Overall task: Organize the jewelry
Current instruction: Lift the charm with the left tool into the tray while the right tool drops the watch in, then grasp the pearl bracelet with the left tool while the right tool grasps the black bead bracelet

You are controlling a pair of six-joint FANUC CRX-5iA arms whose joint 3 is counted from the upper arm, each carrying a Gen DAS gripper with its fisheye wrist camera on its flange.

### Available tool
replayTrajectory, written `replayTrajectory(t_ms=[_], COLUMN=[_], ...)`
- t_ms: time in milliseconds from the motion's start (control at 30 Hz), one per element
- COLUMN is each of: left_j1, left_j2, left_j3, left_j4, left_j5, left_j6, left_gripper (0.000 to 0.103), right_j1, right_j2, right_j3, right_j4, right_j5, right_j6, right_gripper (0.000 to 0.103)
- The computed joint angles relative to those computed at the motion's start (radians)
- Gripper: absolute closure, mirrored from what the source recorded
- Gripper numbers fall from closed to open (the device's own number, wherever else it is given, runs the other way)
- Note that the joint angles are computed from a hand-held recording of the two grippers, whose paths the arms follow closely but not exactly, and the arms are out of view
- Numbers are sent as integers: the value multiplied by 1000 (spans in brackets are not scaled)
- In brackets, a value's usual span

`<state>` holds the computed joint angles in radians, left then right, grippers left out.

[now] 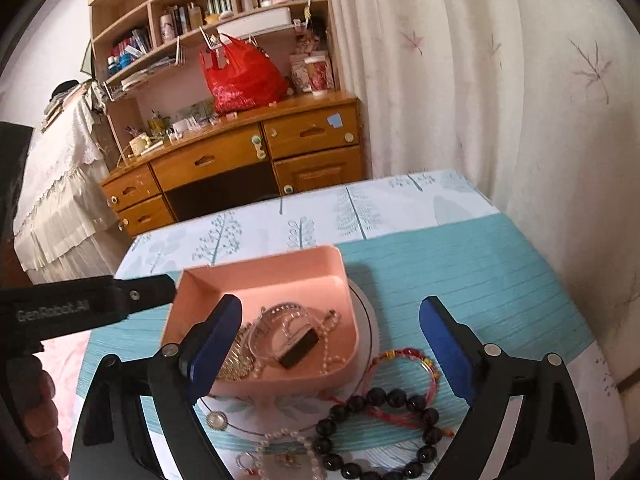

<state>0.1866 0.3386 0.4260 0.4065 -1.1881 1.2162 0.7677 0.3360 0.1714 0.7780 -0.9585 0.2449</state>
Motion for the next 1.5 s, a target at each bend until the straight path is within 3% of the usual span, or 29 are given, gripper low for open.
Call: replayTrajectory(t_ms=[167, 433, 767, 1033, 1200, 1300, 1433, 1500], left_j1=[17, 7, -60, -158, -226, -238, -243, -248], left_j2=[-45, -162, -276, -336, -339, -328, -302, -290], left_j3=[-110, -295, -415, -462, -448, -441, -431, -420], left_j4=[60, 42, -60, -181, -279, -285, -260, -265], left_j5=[-6, -17, 15, 86, 114, 114, 99, 93], left_j6=[-60, -103, 59, 187, 219, 219, 206, 216], left_gripper=[37, 36, 37, 38, 51, 61, 76, 77], right_j1=[1, 2, 3, 12, 19, 18, 5, -6], right_j2=[-45, -136, -234, -284, -304, -315, -299, -286], right_j3=[-60, -190, -276, -315, -342, -359, -337, -316], right_j4=[-93, -208, -278, -332, -382, -405, -461, -505], right_j5=[1, -45, -60, 9, 81, 124, 138, 140], right_j6=[60, 157, 476, 827, 1013, 1079, 1140, 1167], right_gripper=[11, 10, 10, 10, 10, 13, 29, 35])
